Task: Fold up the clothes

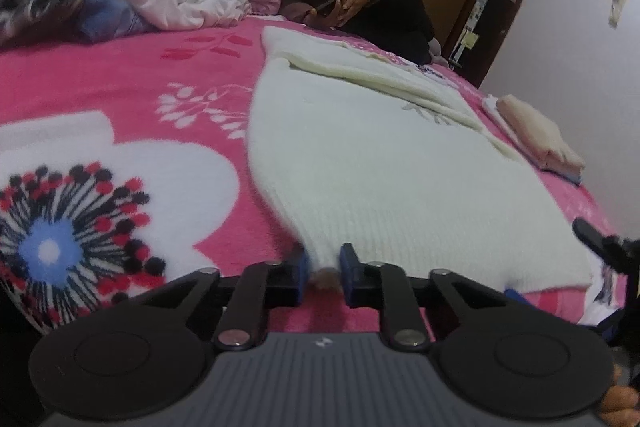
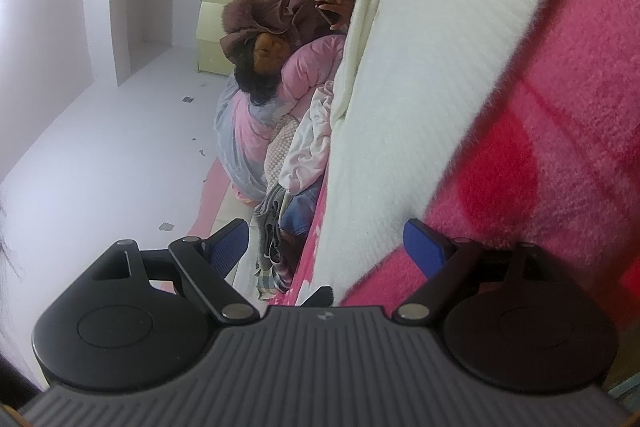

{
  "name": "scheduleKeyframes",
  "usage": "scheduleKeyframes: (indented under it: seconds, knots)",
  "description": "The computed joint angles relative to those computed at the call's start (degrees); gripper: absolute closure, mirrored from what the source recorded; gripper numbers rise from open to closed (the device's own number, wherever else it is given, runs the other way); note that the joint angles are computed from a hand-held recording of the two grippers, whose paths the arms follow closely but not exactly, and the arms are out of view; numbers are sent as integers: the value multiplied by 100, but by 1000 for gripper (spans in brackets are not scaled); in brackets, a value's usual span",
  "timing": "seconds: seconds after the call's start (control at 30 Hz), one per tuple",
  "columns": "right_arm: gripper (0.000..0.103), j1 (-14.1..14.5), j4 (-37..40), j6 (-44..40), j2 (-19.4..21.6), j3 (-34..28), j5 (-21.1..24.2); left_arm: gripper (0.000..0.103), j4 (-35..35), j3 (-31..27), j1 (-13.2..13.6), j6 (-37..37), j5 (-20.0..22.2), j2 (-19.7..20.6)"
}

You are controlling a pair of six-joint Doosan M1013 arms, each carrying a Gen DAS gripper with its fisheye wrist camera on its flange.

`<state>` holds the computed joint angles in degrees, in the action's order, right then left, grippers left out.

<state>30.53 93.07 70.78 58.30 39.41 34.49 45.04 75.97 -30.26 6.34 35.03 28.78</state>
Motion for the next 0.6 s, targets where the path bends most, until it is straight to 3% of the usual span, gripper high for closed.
scheduleKeyframes:
  seconds: [0.33,0.6]
  knots:
    - [18,19,463,800,49,31,192,93,458,226,33,-613,-430,-144]
    - [34,127,-702,2343,501,-1041,794,94,471,307,110,-857,-733,-240]
